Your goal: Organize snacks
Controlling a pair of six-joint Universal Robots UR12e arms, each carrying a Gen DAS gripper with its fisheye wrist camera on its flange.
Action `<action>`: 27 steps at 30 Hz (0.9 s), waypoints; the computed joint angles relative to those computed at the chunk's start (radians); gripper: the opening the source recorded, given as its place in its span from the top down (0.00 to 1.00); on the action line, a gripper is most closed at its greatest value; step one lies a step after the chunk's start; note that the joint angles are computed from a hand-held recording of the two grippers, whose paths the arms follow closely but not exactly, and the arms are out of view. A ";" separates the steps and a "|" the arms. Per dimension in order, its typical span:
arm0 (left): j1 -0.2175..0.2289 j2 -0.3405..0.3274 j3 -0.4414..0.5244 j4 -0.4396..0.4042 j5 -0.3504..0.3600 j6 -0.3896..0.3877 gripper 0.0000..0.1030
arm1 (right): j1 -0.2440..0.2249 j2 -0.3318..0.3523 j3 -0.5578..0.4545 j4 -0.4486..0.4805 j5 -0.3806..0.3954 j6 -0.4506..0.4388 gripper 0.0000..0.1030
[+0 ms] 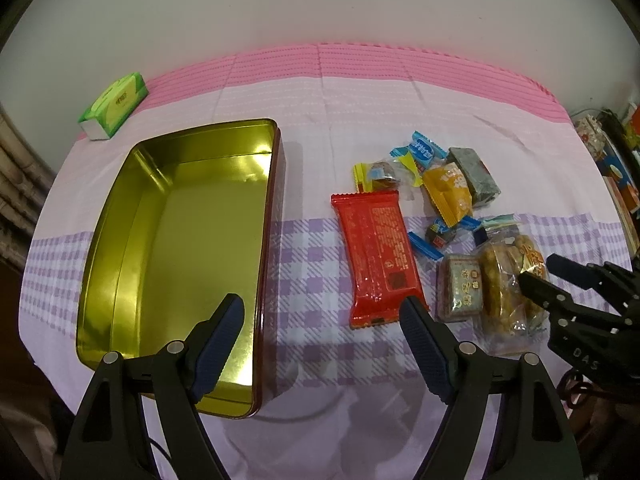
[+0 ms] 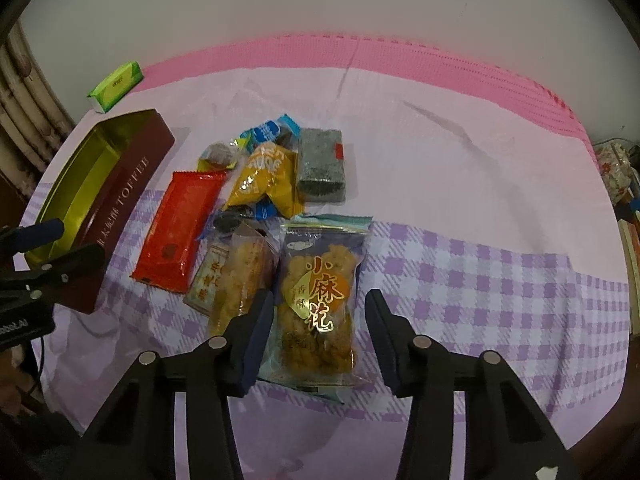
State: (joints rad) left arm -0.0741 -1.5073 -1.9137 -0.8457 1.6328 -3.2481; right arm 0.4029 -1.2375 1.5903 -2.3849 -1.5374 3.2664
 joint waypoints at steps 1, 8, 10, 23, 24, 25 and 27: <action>-0.001 -0.001 0.000 -0.001 0.002 0.000 0.23 | -0.001 0.002 -0.001 0.003 0.005 -0.001 0.59; -0.004 -0.012 0.013 -0.015 0.009 0.010 0.24 | -0.005 0.013 -0.004 -0.004 0.028 -0.006 0.64; -0.006 -0.018 0.021 -0.023 0.010 0.009 0.26 | -0.008 0.011 -0.001 -0.008 0.036 -0.004 0.64; -0.014 -0.057 0.081 -0.066 -0.015 0.030 0.28 | -0.039 -0.017 0.043 -0.071 0.036 0.051 0.65; -0.015 -0.061 0.087 -0.072 -0.022 0.031 0.28 | -0.044 -0.019 0.046 -0.072 0.028 0.059 0.65; -0.016 -0.065 0.092 -0.078 -0.025 0.032 0.28 | -0.048 -0.020 0.048 -0.068 0.022 0.066 0.65; -0.017 -0.073 0.103 -0.091 -0.033 0.034 0.29 | -0.058 -0.022 0.050 -0.054 0.009 0.081 0.65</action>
